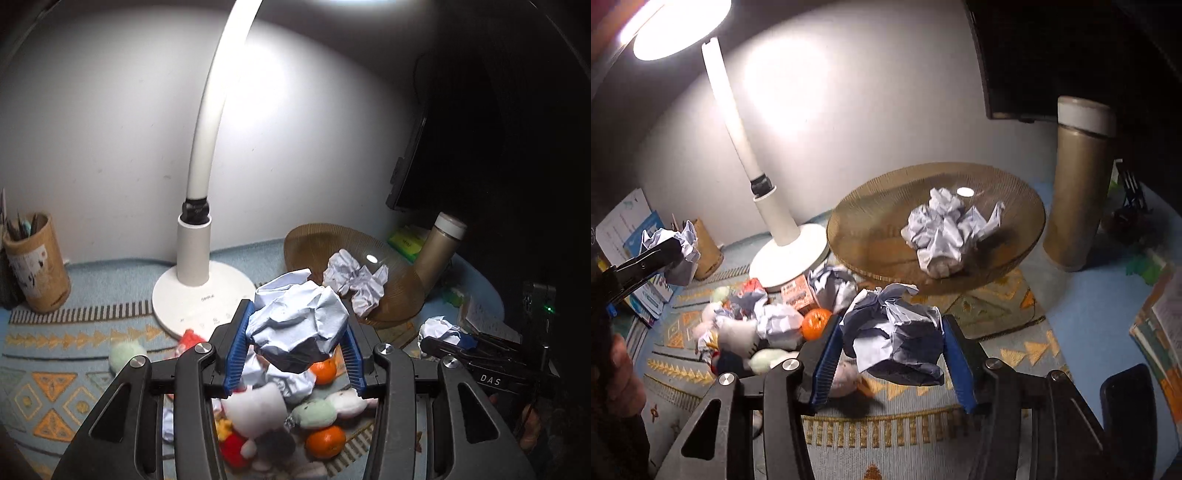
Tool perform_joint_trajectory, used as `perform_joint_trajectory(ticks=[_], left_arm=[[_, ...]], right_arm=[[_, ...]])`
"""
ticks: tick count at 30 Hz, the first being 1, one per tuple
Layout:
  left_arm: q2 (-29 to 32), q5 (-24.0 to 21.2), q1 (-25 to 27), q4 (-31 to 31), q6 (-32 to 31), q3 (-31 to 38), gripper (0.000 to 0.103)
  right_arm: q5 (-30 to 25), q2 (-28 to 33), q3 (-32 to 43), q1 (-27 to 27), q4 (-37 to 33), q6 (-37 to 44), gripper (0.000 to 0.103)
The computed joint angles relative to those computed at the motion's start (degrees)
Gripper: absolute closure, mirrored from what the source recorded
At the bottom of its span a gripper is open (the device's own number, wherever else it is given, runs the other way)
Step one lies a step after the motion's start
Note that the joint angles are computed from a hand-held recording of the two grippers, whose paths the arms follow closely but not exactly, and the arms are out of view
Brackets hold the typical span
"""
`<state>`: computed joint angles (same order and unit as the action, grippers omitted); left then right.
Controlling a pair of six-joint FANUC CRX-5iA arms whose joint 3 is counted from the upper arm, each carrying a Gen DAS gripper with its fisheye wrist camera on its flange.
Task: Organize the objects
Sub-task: 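Carry both paper balls over the brown bowl and open both grippers, then move both grippers back toward the stacked pink-white-green plush toy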
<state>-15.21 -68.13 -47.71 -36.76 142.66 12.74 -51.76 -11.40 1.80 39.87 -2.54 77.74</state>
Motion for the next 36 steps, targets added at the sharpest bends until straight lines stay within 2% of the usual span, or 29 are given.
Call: perform_joint_trajectory(ticks=[4, 8, 12, 14, 15, 16, 17, 18, 23, 25, 30, 32, 33, 34, 36], left_arm=[[6.17, 4.51, 6.05, 5.81, -7.86, 7.14, 0.061], [13.39, 6.19, 10.4, 9.29, -8.92, 12.06, 0.061], [19.15, 6.96, 13.06, 13.21, -10.29, 14.14, 0.059], [20.68, 7.34, 13.91, 14.84, -10.01, 14.08, 0.053], [21.08, 7.92, 14.59, 16.38, -10.45, 13.62, 0.041], [21.49, 7.98, 15.21, 17.86, -10.87, 13.39, 0.02], [21.48, 8.53, 15.46, 18.32, -10.64, 12.82, 0.013], [21.06, 9.05, 14.99, 17.73, -10.07, 12.09, 0.01], [17.91, 8.46, 14.47, 18.28, -10.41, 9.82, 0.01], [15.85, 6.22, 13.22, 16.06, -9.92, 9.7, 0.01], [8.53, -3.17, 8.66, 8.28, -9.84, 9.61, 0.01], [4.57, -7.48, 6.6, 4.8, -9.2, 8.93, 0.01], [2.67, -9.73, 5.23, 2.92, -8.79, 8.63, 0.009], [0.77, -11.94, 4.17, 1.24, -8.35, 8.29, 0.001], [-3.01, -16.07, 0.97, -2.83, -5.68, 6.69, 0.001]], right_arm=[[-0.75, 5.49, 7.77, -2.78, 0.99, -2.96, 0.051], [-3.77, 12.36, 15.25, -5.99, -0.79, -3.97, 0.05], [-5.72, 16.75, 18.64, -7.19, -0.4, -4.25, 0.05], [-6.05, 17.89, 19.18, -7.66, -0.47, -4.43, 0.042], [-6.02, 18.25, 19.2, -7.85, -0.49, -4.41, 0.033], [-5.94, 18.45, 19.14, -8.06, -0.71, -4.18, 0.031], [-5.95, 18.53, 19.18, -8.44, -1.55, -3.71, 0.031], [-6.01, 18.47, 19.24, -8.9, -2.67, -3.26, 0.031], [-6.34, 16.27, 17.91, -8.97, -4.65, -2.54, 0.031], [-6.03, 14.11, 16.51, -8.08, -5.71, -1.4, 0.031], [-5.34, 8.18, 12.12, -3.33, -5.97, -0.94, 0.029], [-4.87, 5.55, 9.56, -0.98, -5.71, -1.11, 0.021], [-4.07, 4.25, 7.78, 0.69, -4.43, -1.98, 0.016], [-3.06, 3.04, 5.82, 2.44, -2.81, -3.12, 0.014], [-0.27, -0.07, 0.37, 6.34, 1.35, -5.81, 0.014]])
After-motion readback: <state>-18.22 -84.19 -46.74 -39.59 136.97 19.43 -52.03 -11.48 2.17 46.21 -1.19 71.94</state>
